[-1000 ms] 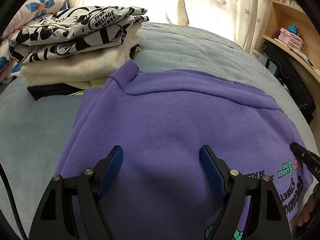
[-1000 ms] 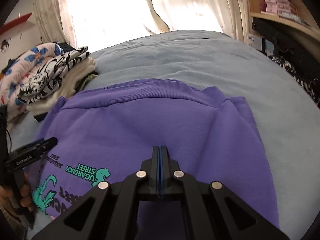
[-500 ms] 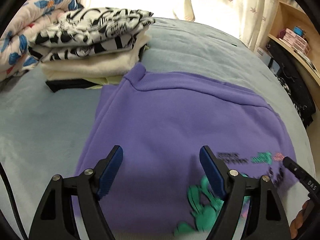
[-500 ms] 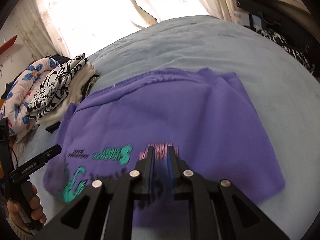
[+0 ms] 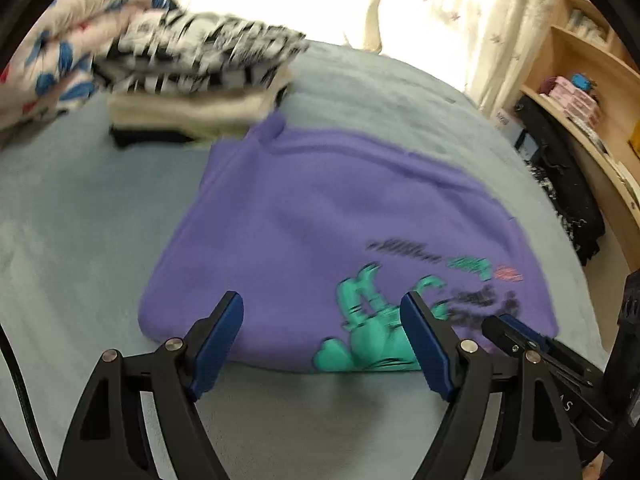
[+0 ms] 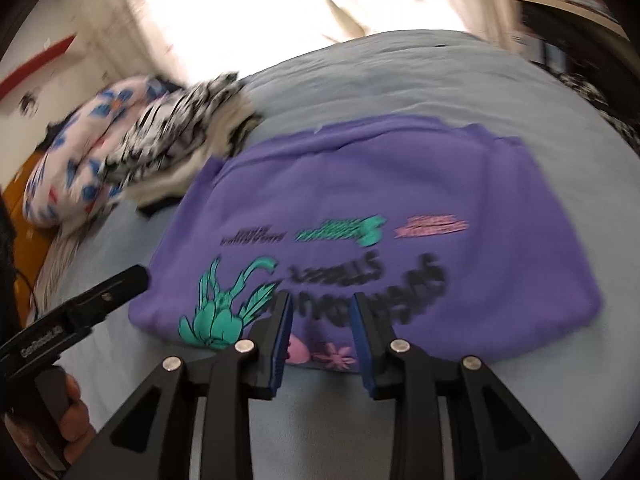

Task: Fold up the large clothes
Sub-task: 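Open both tools and smooth the folded purple hoodie flat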

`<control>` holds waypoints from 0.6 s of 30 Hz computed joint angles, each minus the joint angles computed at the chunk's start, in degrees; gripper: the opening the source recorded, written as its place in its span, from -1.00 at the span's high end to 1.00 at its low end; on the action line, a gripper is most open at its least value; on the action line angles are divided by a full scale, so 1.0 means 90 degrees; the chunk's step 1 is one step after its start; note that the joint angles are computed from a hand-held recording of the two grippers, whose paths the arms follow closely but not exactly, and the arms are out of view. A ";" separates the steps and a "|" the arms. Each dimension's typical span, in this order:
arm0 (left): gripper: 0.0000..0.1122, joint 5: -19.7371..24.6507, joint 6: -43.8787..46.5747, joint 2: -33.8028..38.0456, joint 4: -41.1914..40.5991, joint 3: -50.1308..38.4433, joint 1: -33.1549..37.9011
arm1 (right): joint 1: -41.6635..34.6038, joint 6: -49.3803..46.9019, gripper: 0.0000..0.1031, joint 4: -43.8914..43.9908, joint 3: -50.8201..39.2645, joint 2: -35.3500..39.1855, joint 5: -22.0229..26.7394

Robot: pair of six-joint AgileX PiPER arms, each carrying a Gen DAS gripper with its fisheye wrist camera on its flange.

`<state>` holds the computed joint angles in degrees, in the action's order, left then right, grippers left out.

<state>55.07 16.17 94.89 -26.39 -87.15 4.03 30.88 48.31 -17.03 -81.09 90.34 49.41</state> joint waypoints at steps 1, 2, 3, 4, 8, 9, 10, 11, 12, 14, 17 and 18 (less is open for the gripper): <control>-0.41 -0.0057 -0.0033 0.0149 0.0092 0.0007 0.0034 | -0.0020 -0.0076 0.42 -0.0087 -0.0028 0.0149 0.0053; -0.41 -0.0104 -0.0094 0.0277 0.0201 -0.0010 0.0073 | -0.0081 -0.0120 0.43 -0.0130 0.0034 0.0200 0.0004; -0.41 -0.0197 -0.0148 0.0423 0.0336 -0.0017 0.0133 | -0.0199 -0.0165 0.46 -0.0113 0.0187 0.0142 -0.0124; -0.41 -0.0230 -0.0329 0.0576 0.0597 -0.0091 0.0179 | -0.0333 -0.0114 0.48 -0.0163 0.0322 0.0029 -0.0139; -0.37 -0.0091 0.0132 0.0929 0.0110 -0.0282 0.0769 | -0.0689 0.0549 0.46 -0.1081 0.0779 -0.0416 0.0459; -0.37 -0.0019 0.0303 0.0968 -0.0085 -0.0299 0.0872 | -0.0910 0.0595 0.45 -0.1156 0.0957 -0.0520 0.0597; -0.36 -0.0003 0.0389 0.0983 -0.0152 -0.0297 0.0911 | -0.1176 0.0592 0.45 -0.1138 0.1157 -0.0649 0.0668; -0.36 -0.0028 0.0440 0.0974 -0.0148 -0.0274 0.0915 | -0.1464 0.0562 0.45 -0.1059 0.1401 -0.0815 0.0624; -0.36 -0.0116 0.0448 0.0946 -0.0098 -0.0216 0.0894 | -0.1813 0.0414 0.48 -0.0821 0.1704 -0.1049 0.0388; -0.36 -0.0503 -0.0076 0.0823 0.0605 -0.0066 0.0716 | -0.2385 -0.0169 0.62 -0.0129 0.2082 -0.1401 -0.0100; -0.36 -0.0199 -0.0353 0.1213 0.0563 -0.0327 0.0909 | -0.2172 0.0031 0.66 -0.0465 0.1933 -0.1302 0.0182; -0.36 -0.0077 -0.0307 0.1311 0.0285 -0.0385 0.1048 | -0.2061 0.0120 0.63 -0.0619 0.1883 -0.1237 0.0297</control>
<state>54.38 13.41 106.69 -23.82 -90.62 13.46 12.33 49.38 -22.60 -64.14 79.21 52.08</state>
